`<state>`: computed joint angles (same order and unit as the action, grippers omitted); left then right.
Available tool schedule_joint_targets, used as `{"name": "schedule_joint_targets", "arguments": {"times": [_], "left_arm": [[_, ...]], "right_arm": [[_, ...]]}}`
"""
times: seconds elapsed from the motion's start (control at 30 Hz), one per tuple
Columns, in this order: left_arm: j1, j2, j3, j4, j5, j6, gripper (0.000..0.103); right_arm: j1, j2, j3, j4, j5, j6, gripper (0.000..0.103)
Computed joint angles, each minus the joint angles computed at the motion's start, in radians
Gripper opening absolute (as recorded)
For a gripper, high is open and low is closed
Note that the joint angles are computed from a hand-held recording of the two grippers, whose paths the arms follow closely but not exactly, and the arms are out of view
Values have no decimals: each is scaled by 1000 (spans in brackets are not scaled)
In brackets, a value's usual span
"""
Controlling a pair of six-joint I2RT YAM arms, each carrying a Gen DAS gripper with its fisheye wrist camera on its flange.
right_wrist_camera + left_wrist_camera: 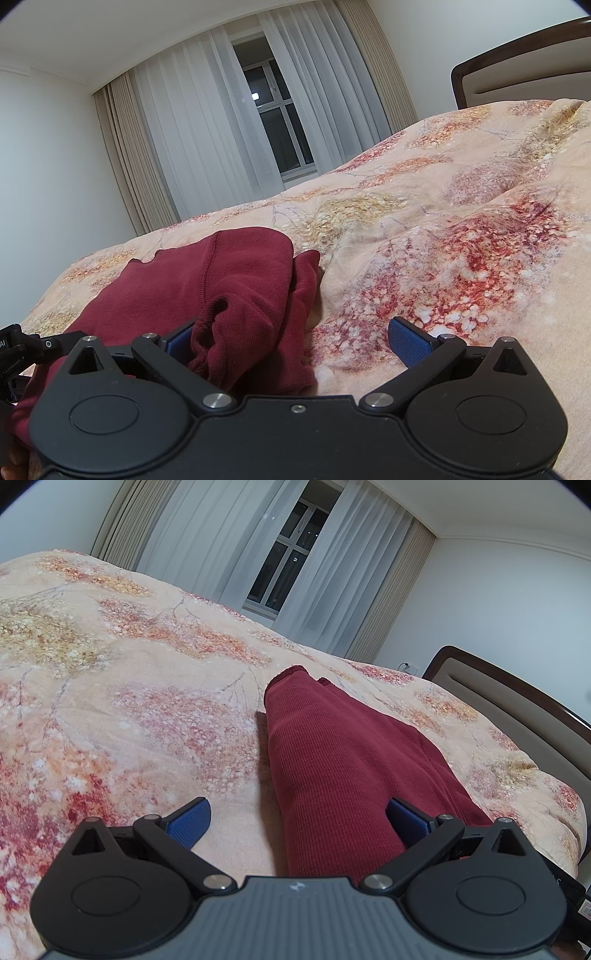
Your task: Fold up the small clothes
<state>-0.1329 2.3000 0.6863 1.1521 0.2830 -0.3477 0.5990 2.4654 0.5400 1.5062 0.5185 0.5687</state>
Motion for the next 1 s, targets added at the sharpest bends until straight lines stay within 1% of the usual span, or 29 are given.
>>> {"name": "schedule_joint_targets", "arguments": {"times": [0.17,0.2,0.23,0.27,0.37,0.47,0.57,0.63,0.73,0.8,0.87,0.93,0.97,1.0], "left_arm": [[1,0,0,-2,2,0,103],[1,-10,2,-22,3,0,103],[0,-28,7,-60,2,3,103],[0,-59,17,-123,0,11,103],[-4,-131,56,-291,-6,60,103],[1,-158,100,-390,8,118,103],[20,-159,178,-531,58,120,103],[26,-150,216,-585,75,125,103],[20,-139,238,-612,65,151,103],[11,-135,228,-591,45,158,103],[2,-130,215,-560,28,158,103],[0,-127,205,-538,22,158,103],[2,-128,203,-535,25,159,103],[2,-128,204,-538,27,159,103]], "right_arm": [[-1,-1,0,-4,-1,0,103],[-1,-2,-1,-4,-3,1,103],[-3,-12,-1,-22,-7,5,103],[-8,-32,-3,-52,-17,11,103],[-40,-114,-6,-173,-86,24,103],[-74,-159,-21,-195,-167,18,103],[-105,-186,-24,-209,-220,27,103],[-130,-202,-12,-241,-267,45,103],[-165,-225,17,-308,-325,88,103],[-178,-227,37,-337,-346,102,102],[-171,-231,64,-388,-326,105,101],[-146,-228,83,-418,-277,98,92],[-141,-225,88,-421,-277,89,89],[-139,-220,92,-417,-285,90,83]]}}
